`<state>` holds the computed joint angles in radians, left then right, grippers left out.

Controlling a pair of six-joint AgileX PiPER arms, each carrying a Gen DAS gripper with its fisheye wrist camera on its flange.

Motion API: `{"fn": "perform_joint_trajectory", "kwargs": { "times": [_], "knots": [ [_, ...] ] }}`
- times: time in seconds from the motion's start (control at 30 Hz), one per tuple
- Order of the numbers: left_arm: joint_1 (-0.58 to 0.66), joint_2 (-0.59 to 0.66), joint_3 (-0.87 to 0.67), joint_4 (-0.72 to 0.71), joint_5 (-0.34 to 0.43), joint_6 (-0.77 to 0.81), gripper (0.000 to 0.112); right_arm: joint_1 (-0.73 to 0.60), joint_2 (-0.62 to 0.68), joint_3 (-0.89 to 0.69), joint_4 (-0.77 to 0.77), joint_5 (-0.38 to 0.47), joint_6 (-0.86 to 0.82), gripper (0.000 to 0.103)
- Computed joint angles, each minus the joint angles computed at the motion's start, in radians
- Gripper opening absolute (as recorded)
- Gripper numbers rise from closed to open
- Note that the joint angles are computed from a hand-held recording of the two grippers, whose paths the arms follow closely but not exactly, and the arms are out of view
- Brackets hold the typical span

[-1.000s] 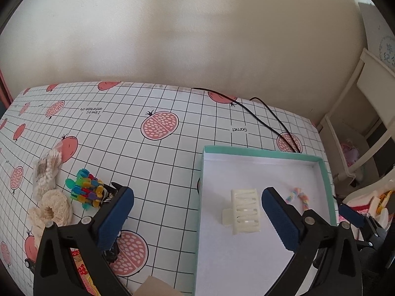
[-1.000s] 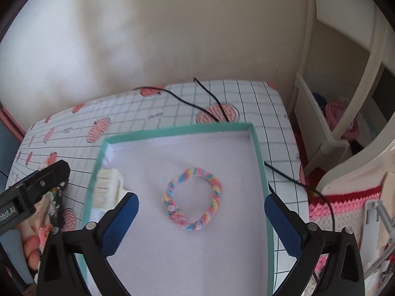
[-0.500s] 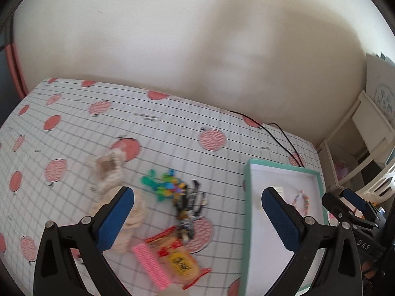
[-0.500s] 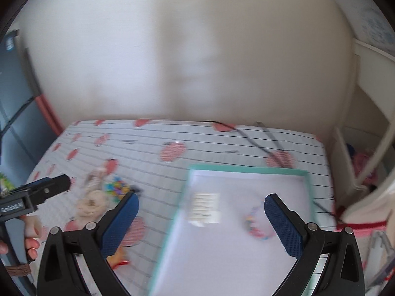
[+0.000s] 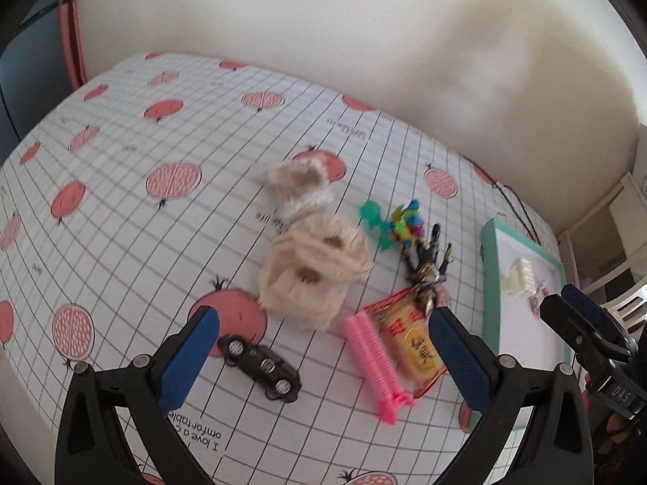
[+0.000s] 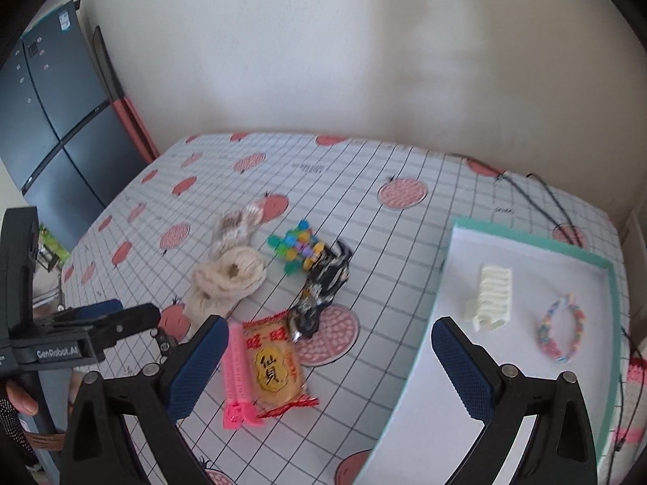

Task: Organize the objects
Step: 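Move both tools back toward the black toy car and snack packet, then grasp the black toy car with the left tool while the right tool grasps the snack packet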

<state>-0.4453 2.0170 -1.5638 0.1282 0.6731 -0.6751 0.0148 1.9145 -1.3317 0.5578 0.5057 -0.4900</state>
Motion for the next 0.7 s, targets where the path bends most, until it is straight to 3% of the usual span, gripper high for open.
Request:
{"fn": "perform_joint_trajectory", "kwargs": {
  "times": [0.17,0.47,0.7],
  "knots": [
    [0.020,0.015,0.030,0.008,0.006,-0.011,0.103,0.034,0.067,-0.024,-0.073,0.013,0.078,0.090],
    [0.040,0.113,-0.037,-0.015,0.120,-0.003,0.103,0.100,0.123,-0.058,-0.191,0.024,0.178,0.080],
    [0.056,0.117,-0.025,-0.047,0.116,0.012,0.103,0.128,0.154,-0.083,-0.238,0.043,0.209,0.070]
  ]
}}
